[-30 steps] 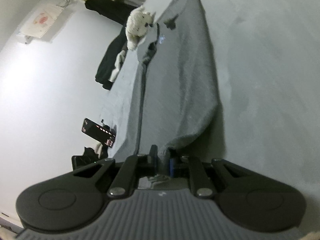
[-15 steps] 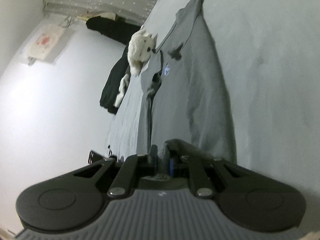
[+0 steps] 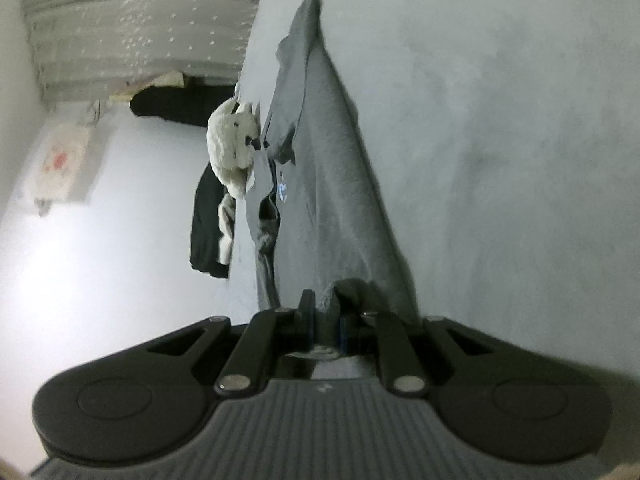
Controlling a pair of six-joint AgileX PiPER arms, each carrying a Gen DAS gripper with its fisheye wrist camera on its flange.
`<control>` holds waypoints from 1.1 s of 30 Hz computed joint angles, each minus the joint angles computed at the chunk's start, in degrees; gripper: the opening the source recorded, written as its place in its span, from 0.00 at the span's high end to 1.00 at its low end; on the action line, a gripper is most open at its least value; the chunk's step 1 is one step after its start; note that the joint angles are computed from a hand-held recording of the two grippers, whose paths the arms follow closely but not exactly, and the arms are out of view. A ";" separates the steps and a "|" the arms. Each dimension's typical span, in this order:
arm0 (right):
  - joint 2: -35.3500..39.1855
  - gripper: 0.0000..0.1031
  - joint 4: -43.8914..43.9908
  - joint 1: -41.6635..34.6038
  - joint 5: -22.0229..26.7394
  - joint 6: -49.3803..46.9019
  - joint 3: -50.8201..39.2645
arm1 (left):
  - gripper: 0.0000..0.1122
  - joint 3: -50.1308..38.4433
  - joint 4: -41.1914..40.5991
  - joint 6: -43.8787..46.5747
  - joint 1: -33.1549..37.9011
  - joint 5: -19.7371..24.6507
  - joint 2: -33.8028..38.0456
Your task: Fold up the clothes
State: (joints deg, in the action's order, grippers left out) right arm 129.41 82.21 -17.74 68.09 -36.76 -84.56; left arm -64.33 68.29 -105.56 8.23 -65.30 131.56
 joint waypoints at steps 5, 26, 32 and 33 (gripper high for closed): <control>-0.19 0.77 2.71 -1.12 1.40 -1.35 0.57 | 0.87 -0.86 -1.70 -0.09 -1.08 2.32 -0.75; -9.17 0.54 4.29 4.74 -19.25 -19.63 7.41 | 0.62 -1.37 -1.08 9.37 -5.99 20.12 -7.52; -8.72 0.62 2.82 7.33 -22.40 -23.69 6.72 | 0.63 -1.43 -1.34 12.66 -7.77 23.00 -8.22; -8.69 0.66 2.04 8.02 -23.45 -24.02 6.62 | 0.63 -1.37 -1.54 13.25 -8.09 23.47 -8.33</control>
State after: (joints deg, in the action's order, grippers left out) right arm 120.72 84.25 -9.72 44.64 -60.78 -77.94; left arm -65.69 66.75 -92.31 0.15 -41.83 123.23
